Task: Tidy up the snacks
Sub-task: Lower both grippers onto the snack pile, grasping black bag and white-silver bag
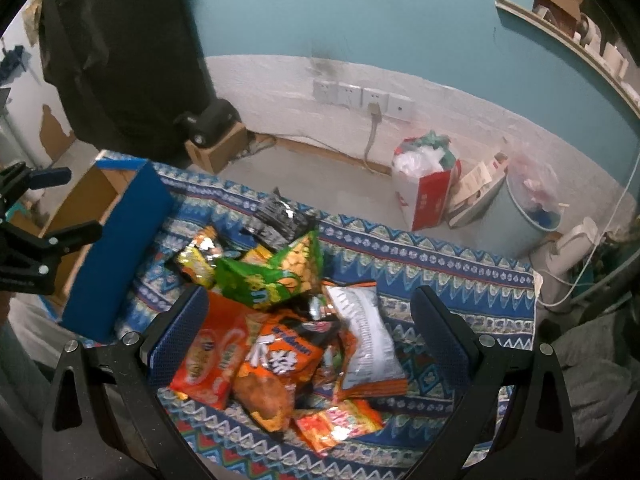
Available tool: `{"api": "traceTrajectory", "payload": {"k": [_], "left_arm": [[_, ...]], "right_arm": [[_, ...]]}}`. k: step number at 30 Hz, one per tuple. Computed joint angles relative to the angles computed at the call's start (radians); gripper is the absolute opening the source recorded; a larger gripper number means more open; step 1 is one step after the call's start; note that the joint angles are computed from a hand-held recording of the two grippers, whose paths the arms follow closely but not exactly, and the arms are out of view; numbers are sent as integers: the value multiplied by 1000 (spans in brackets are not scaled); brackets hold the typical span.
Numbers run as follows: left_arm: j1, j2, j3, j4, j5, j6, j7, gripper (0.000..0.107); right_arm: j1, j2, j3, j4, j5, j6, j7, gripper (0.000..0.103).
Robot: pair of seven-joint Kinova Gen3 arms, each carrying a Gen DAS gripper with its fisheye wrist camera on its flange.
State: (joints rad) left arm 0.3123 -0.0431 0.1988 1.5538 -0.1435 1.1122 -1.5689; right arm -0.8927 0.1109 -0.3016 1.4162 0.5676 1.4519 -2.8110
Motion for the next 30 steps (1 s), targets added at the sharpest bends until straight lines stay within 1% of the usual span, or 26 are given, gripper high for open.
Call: {"api": "traceTrajectory", "payload": {"k": [3,7,11,13,17,19,23,30], "left_arm": [[1,44,-3,-15,9,9,-13,99],[27,114,-2,-31,-22,17,7,99],[48,183,-20,-41,-33,12,33,99],[53,220,-28,-50,-26,28,33,99],[74,272,-45,-52,-44,27,54,99],[79,286,-51,-48,-46,18,59,99],[87,311,-57,-49,-44,16,62,99],[118,346,-62,-50,-68,17,83,99]], "right_arm": [[36,2,18,20,-37,-18,36,100],[92,-5,38,66,-91,-66,77,100],[140,-13,50,119,-136,-99,102,100],[161,-13,53,140,-162,-108,113,100],[204,-11,63,189,-227,-147,153,100],[222,-7,67,213,-256,-170,169,100],[249,3,75,254,-301,-207,204,95],[277,13,87,297,-350,-250,234,94]]}}
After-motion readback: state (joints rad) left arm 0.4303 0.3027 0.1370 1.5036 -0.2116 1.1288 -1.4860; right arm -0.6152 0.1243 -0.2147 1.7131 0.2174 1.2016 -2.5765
